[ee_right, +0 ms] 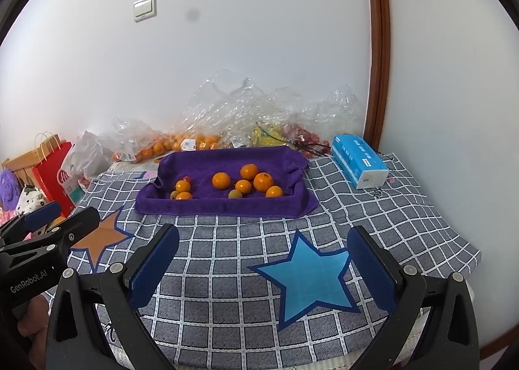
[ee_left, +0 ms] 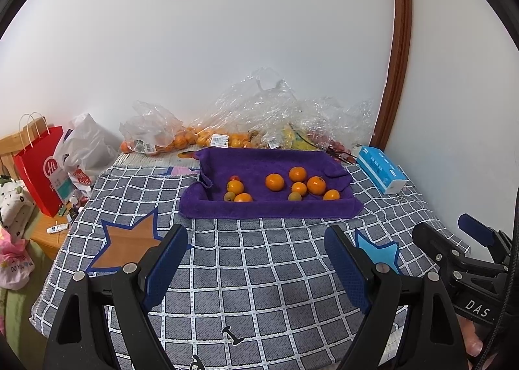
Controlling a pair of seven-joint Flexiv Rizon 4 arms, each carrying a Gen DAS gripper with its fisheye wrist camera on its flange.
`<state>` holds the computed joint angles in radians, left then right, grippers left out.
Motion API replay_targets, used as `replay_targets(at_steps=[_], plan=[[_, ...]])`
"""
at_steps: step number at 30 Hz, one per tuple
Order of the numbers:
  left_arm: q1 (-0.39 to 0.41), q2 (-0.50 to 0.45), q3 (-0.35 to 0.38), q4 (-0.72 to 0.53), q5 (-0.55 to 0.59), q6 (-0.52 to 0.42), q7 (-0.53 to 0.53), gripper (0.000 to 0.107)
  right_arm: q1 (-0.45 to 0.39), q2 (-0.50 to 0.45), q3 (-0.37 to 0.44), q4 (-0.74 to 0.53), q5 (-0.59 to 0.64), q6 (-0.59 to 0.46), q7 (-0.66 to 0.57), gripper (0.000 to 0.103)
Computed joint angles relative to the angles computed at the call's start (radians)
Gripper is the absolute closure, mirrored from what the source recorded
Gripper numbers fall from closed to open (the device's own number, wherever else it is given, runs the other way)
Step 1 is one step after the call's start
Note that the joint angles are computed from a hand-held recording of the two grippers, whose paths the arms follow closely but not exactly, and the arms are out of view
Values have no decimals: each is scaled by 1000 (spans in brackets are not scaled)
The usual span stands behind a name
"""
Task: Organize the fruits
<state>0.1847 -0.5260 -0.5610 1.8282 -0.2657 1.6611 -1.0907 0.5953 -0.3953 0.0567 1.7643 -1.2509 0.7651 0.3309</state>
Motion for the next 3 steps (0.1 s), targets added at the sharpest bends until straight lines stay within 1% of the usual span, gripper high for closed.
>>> replay_targets(at_steps=[1, 3], plan=[[-7, 1, 8, -1, -1, 2, -4, 21, 0, 0, 0, 0, 0, -1, 0, 1], [6, -1, -10, 6, 5, 16, -3, 20, -2, -1, 0, 0, 1, 5, -4, 1]])
